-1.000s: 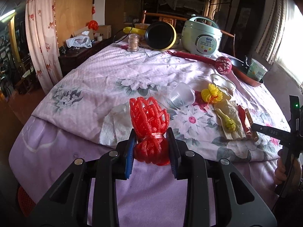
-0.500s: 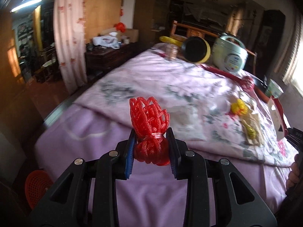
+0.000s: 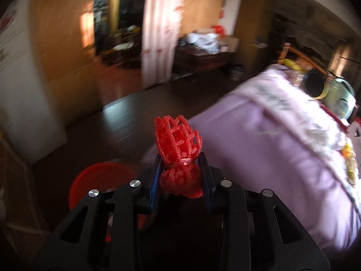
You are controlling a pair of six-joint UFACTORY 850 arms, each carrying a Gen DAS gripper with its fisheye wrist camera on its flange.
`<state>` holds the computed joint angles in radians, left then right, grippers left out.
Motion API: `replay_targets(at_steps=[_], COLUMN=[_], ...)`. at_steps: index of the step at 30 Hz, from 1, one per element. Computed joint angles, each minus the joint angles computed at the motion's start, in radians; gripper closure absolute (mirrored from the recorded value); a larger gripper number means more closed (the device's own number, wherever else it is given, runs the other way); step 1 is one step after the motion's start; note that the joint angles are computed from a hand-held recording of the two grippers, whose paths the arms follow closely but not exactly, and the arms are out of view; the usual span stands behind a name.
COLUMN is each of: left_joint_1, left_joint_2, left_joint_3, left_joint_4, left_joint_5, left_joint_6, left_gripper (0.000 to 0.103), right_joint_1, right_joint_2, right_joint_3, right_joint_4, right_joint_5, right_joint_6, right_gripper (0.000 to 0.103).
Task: Collect trash
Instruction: 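Carry the red mesh net and cardboard to the basket and open both tools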
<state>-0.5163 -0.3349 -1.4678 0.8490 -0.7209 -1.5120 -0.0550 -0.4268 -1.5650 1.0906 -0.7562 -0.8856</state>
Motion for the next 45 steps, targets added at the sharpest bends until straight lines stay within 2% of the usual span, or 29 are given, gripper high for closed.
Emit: replay_targets(at_steps=[3, 8, 12, 16, 19, 22, 28, 30, 34, 39, 41, 43, 45], left_joint_1=[0.045, 0.094, 0.119, 0.138, 0.148, 0.151, 0.168, 0.175, 0.181, 0.185, 0.191, 0.196, 0.198], left_joint_2=[0.055, 0.112, 0.148, 0.165, 0.164, 0.153, 0.160, 0.160, 0.159, 0.150, 0.144, 0.147, 0.158], left_joint_3=[0.122, 0.250, 0.307, 0.335, 0.336, 0.325, 0.342, 0.346, 0.360, 0.357, 0.353, 0.358, 0.368], left_joint_4=[-0.038, -0.070, -0.054, -0.066, -0.071, -0.086, -0.090, -0.100, -0.121, -0.149, -0.175, -0.176, -0.161], left_joint_5=[0.028, 0.079, 0.113, 0.136, 0.141, 0.135, 0.134, 0.129, 0.127, 0.113, 0.103, 0.096, 0.086], left_joint_6=[-0.042, -0.092, -0.119, -0.108, -0.100, -0.091, -0.097, -0.087, -0.071, -0.041, -0.018, -0.026, -0.048], left_gripper=[0.070, 0.070, 0.070, 0.070, 0.070, 0.070, 0.070, 0.070, 0.069, 0.067, 0.058, 0.044, 0.038], right_joint_1=[0.067, 0.177, 0.248, 0.289, 0.307, 0.281, 0.247, 0.259, 0.310, 0.391, 0.408, 0.429, 0.448], right_joint_2=[-0.029, -0.137, -0.231, -0.272, -0.284, -0.323, -0.307, -0.289, -0.278, -0.313, -0.319, -0.324, -0.336], right_joint_3=[-0.041, -0.188, -0.319, -0.378, -0.393, -0.446, -0.451, -0.444, -0.438, -0.459, -0.457, -0.448, -0.455], right_joint_4=[-0.087, -0.368, -0.656, -0.813, -0.774, -0.564, -0.333, -0.322, -0.300, -0.305, -0.304, -0.309, -0.335], right_joint_5=[0.010, 0.011, 0.016, 0.031, 0.012, -0.109, -0.165, -0.159, -0.199, -0.268, -0.281, -0.283, -0.283], right_joint_6=[0.054, 0.270, 0.500, 0.578, 0.521, 0.415, 0.317, 0.285, 0.232, 0.216, 0.216, 0.211, 0.216], right_gripper=[0.102, 0.102, 0.102, 0.102, 0.102, 0.102, 0.102, 0.102, 0.102, 0.102, 0.102, 0.102, 0.102])
